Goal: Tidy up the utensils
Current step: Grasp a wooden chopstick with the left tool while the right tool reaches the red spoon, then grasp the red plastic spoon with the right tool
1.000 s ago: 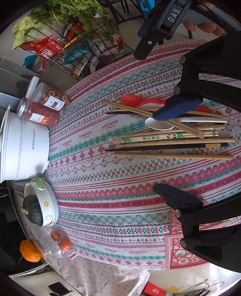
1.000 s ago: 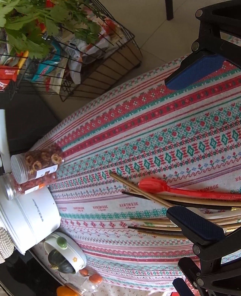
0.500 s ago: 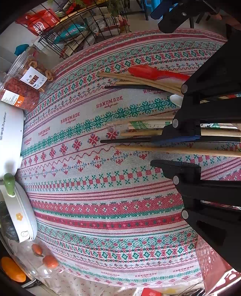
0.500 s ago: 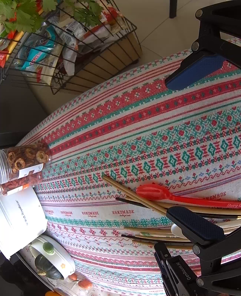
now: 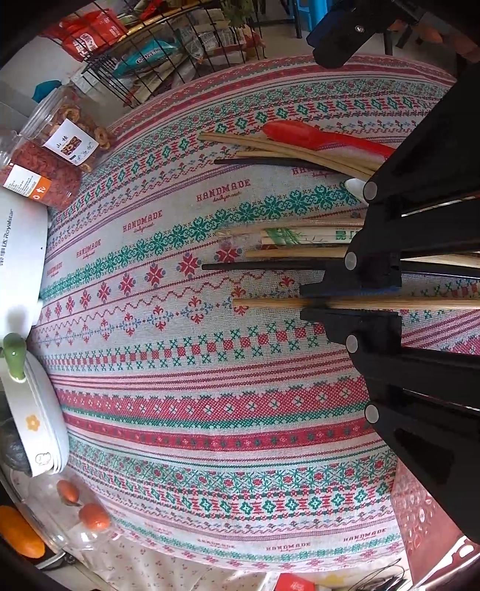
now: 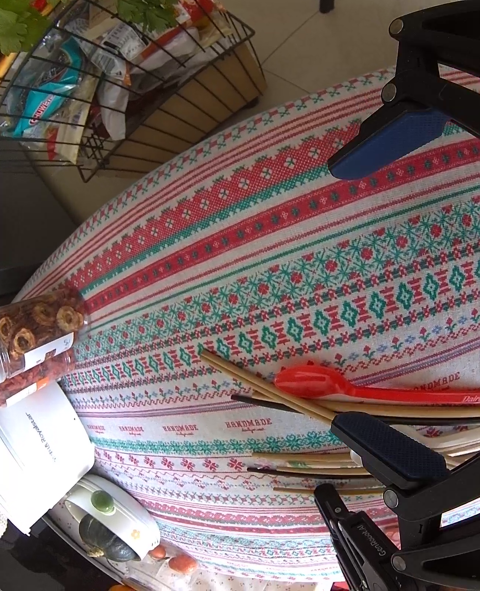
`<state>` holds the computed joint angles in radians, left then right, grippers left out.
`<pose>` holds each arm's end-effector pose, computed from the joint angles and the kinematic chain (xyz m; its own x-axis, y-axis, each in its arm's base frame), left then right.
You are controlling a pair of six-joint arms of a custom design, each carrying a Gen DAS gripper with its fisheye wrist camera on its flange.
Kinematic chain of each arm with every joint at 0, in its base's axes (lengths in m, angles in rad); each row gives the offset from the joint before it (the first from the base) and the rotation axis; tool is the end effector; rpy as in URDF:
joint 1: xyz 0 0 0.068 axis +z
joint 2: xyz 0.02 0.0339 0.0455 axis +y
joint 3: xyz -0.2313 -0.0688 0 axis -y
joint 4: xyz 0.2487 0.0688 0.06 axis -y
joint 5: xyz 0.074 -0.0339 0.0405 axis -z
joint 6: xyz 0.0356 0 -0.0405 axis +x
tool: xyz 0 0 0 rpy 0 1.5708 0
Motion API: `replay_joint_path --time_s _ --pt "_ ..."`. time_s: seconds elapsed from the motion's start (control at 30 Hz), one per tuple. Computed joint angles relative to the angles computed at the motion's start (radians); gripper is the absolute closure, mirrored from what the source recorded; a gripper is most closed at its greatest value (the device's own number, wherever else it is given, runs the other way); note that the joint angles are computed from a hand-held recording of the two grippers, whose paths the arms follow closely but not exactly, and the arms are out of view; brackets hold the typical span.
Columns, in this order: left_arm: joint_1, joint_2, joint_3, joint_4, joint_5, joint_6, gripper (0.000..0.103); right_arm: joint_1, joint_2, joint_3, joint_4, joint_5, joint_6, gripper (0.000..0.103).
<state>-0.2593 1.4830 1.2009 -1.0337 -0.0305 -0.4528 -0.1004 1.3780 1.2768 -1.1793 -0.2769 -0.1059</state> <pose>0.2738 -0.0715 0.2263 -0.9499 -0.2004 -0.2397 -0.1854 0.9791 -0.0838 0.2598 -0.0164 0.2714 -0.9500 -0.0065 -0.3123 -0.0823 0.9697 0.2302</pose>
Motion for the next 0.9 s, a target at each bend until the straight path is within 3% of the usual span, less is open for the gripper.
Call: replay_joint_path --time_s 0.2,0.37,0.53,0.63,0.8,0.9 --pt "-0.004 -0.214 -0.099 -0.012 0.012 -0.005 0.098 0.025 0.035 -0.006 0.003 -0.046 0.026 0.006" --pt "-0.057 -0.401 -0.140 -0.068 0.002 -0.042 0.098 0.038 0.071 -0.024 0.021 -0.078 0.044 0.028" --pt "-0.133 -0.539 -0.137 -0.141 -0.021 -0.099 0.098 0.010 0.097 -0.039 0.062 -0.177 0.042 0.039" --pt "-0.178 -0.616 -0.157 -0.171 -0.052 -0.128 0.098 0.012 0.107 -0.042 0.078 -0.224 0.032 0.052" --pt "-0.203 -0.709 -0.174 -0.221 -0.054 -0.155 0.098 0.092 0.077 -0.073 0.144 -0.139 0.014 0.063" --pt "-0.197 -0.753 -0.188 -0.245 -0.066 -0.151 0.098 0.144 0.041 -0.102 0.174 -0.056 -0.009 0.075"
